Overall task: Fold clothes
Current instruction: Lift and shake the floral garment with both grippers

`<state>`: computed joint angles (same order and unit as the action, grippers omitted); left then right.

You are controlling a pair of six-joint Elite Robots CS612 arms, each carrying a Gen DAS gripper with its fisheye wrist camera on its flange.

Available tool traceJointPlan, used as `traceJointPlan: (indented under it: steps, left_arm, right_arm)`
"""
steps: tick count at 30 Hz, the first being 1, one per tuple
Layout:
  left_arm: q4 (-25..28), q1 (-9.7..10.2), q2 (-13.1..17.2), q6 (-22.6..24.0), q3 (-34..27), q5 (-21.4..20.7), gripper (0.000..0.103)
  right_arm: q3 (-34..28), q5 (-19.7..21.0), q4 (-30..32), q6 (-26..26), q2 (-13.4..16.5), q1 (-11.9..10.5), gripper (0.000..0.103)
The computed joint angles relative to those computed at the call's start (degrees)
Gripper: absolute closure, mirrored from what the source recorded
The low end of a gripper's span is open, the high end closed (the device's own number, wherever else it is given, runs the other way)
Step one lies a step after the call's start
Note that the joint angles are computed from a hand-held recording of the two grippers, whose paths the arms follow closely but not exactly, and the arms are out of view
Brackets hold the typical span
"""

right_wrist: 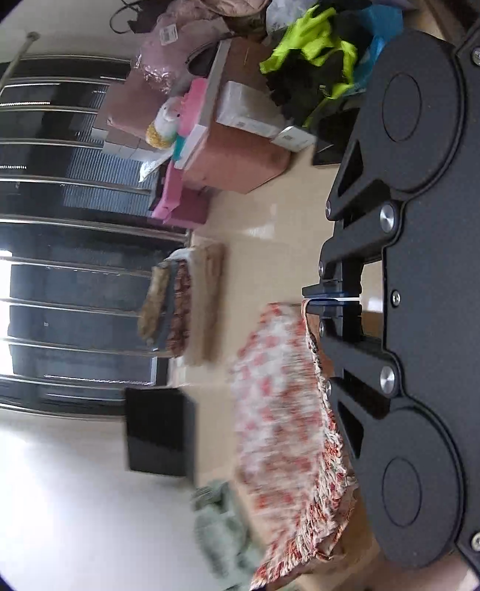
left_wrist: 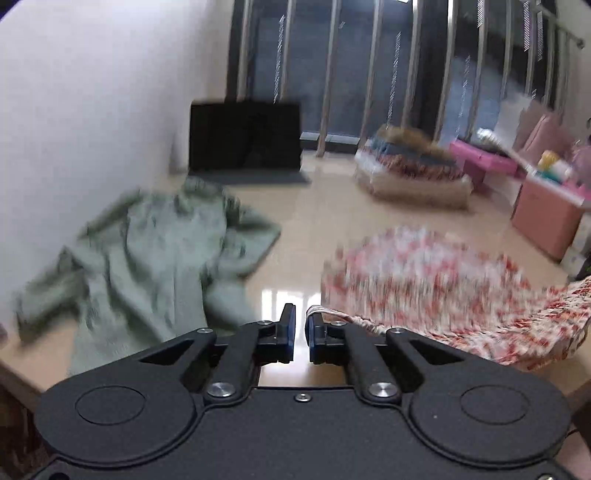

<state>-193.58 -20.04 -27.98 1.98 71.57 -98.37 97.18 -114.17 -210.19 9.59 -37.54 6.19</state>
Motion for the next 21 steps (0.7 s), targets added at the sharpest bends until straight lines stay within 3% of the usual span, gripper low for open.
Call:
traceJointPlan:
  steps: [4,9,12,14,17,21]
  left_arm:
    - [-4.89,-0.06,-1.27,3.23,-2.15,-0.45,0.096]
    - [-13.18,-0.94,-2.64,9.64,-3.73,1.53,0.096]
    - [-9.84,-1.06,-2.82,11.87,-6.66,0.44,0.096]
    - [-7.18,-1.62,-1.69,14.57,-10.37,2.27,0.096]
    - [-2.3,-2.57,1.27,17.49,-17.67,5.34,0.096]
    - [4.95,-3.94,7.92,16.94,-31.7,8.3,0.096]
  right_arm:
    - [1.06,5.04,-1.65,-2.81,-4.03,-1.96,0.103]
    - [0.47,7.45,-7.1,-8.64,-7.76,-2.81,0.103]
    - [-0.54,8.55,-6.59,-10.55,-9.09,-3.38,0.103]
    - [-2.1,9.3,-3.3,-9.95,-9.42,-4.14,0.103]
    - [-6.6,8.33,3.7,-9.17,-8.33,-5.16,0.103]
    - [-15.91,4.65,13.06,-8.24,-4.14,-6.14,0.103]
